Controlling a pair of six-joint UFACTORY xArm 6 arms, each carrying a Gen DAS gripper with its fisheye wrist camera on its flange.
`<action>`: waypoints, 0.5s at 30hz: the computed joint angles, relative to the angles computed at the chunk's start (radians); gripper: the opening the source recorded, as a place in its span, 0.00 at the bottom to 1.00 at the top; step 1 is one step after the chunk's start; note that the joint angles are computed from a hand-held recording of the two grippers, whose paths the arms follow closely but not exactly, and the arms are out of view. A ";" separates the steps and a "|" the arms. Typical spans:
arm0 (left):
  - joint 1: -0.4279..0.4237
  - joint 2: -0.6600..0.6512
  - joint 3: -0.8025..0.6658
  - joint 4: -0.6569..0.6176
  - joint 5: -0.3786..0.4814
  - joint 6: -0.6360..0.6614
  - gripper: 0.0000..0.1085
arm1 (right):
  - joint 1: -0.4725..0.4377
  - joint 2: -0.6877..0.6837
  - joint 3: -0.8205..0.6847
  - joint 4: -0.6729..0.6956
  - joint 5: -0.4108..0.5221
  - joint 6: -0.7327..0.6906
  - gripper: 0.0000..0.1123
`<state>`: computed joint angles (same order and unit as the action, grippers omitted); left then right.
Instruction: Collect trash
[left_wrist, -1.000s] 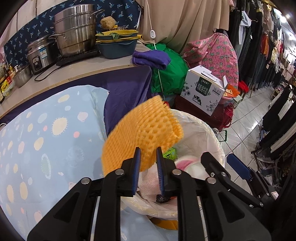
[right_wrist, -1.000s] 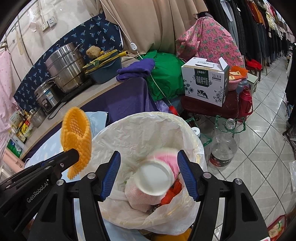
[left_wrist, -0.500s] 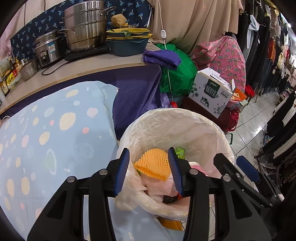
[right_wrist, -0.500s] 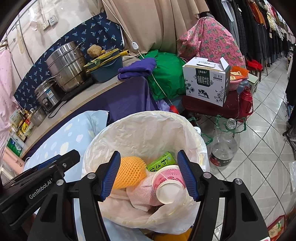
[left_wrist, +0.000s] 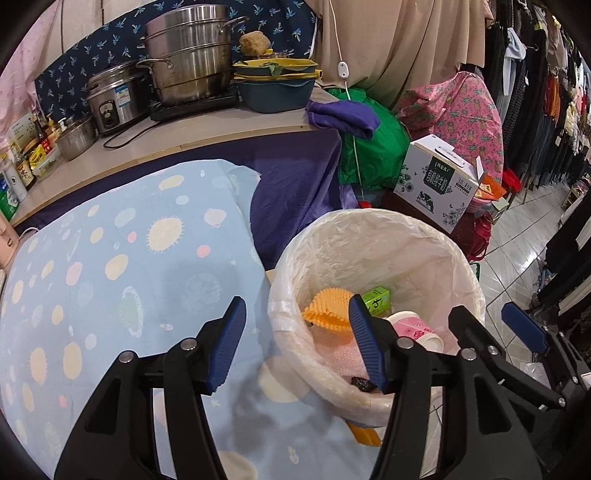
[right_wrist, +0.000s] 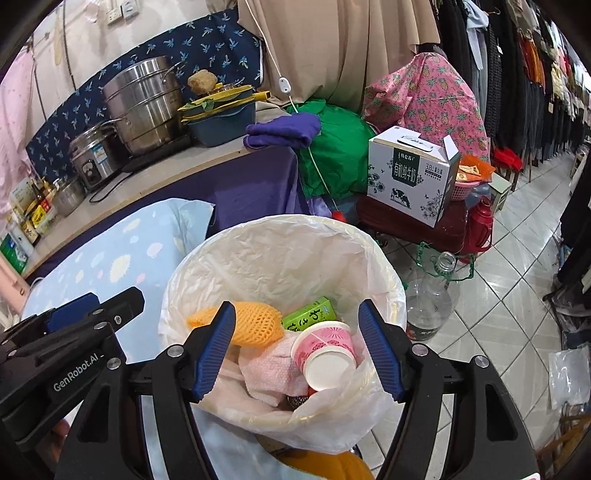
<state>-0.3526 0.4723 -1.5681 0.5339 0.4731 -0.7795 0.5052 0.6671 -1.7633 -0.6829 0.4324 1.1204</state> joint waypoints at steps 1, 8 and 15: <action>0.000 -0.009 0.011 0.008 0.005 -0.007 0.52 | 0.004 -0.005 0.005 -0.004 0.006 -0.001 0.61; 0.006 -0.091 0.108 0.039 0.048 -0.060 0.64 | 0.030 -0.050 0.047 0.010 0.038 -0.036 0.68; 0.000 -0.156 0.162 0.040 0.123 -0.055 0.74 | 0.047 -0.078 0.066 0.123 0.076 -0.147 0.75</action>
<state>-0.3523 0.3163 -1.4059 0.5737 0.5963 -0.8345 0.5524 0.5891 -1.6976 -0.5600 0.5088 0.9739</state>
